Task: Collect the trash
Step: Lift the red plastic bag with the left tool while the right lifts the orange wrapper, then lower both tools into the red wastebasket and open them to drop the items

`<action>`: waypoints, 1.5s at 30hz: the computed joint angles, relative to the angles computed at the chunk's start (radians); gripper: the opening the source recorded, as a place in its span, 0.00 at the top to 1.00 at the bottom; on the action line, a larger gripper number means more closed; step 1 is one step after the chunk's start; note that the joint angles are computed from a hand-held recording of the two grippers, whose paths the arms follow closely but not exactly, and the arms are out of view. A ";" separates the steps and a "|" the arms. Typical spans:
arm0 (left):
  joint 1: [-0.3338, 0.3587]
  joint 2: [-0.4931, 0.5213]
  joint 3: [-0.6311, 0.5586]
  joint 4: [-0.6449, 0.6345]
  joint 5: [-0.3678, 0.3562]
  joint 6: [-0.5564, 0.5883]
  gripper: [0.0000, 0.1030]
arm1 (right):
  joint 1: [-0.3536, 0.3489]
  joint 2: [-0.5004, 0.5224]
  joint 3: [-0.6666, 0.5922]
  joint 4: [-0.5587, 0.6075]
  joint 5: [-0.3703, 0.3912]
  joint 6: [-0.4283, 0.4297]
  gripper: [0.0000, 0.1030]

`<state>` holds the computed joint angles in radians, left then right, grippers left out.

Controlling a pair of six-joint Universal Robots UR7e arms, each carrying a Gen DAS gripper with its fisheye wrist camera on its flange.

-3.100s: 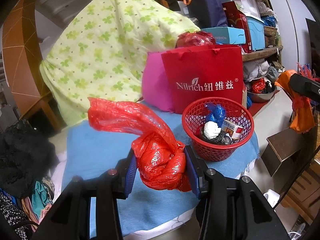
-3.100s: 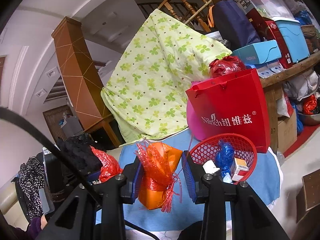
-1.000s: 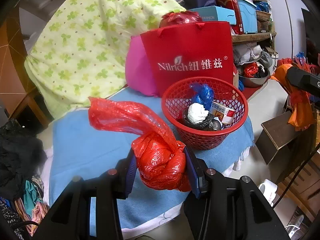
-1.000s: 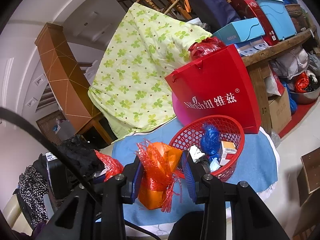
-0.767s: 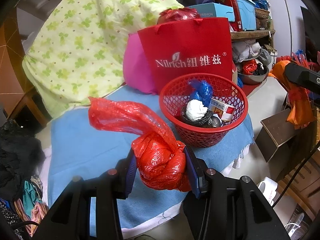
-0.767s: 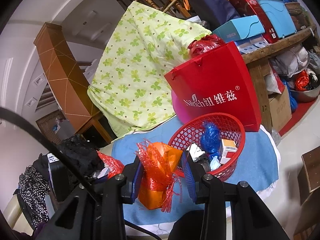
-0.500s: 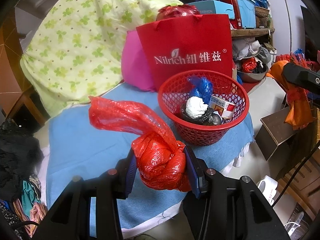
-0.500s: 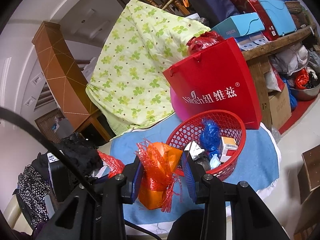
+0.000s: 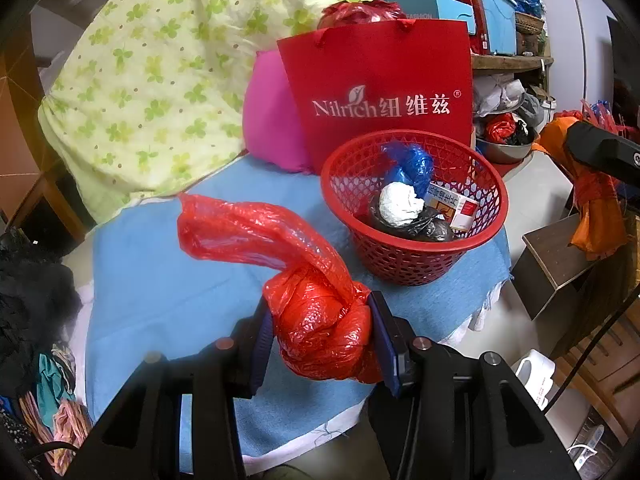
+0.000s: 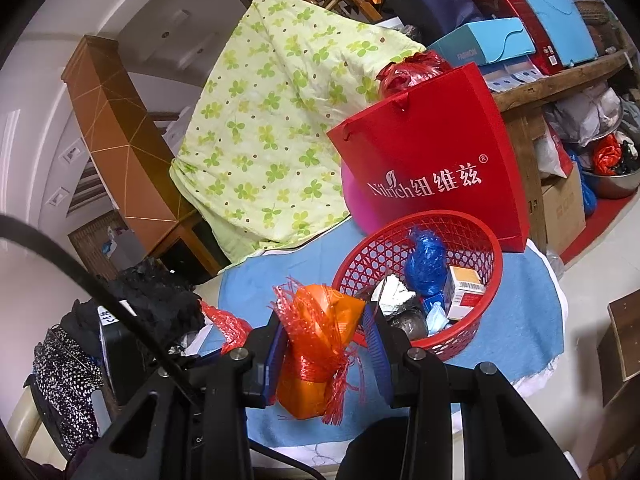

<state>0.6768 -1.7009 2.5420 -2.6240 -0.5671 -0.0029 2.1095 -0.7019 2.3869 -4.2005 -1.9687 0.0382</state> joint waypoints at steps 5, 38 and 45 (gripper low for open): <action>0.021 0.034 -0.018 -0.053 -0.011 0.045 0.54 | -0.007 -0.002 -0.011 0.014 -0.003 -0.010 0.61; 0.232 0.468 -0.401 -0.337 -0.485 0.447 0.51 | -0.214 -0.102 -0.140 0.063 0.014 -0.050 0.59; 0.274 0.520 -0.429 -0.363 -0.429 0.435 0.34 | -0.277 -0.077 -0.212 0.159 0.077 -0.031 0.58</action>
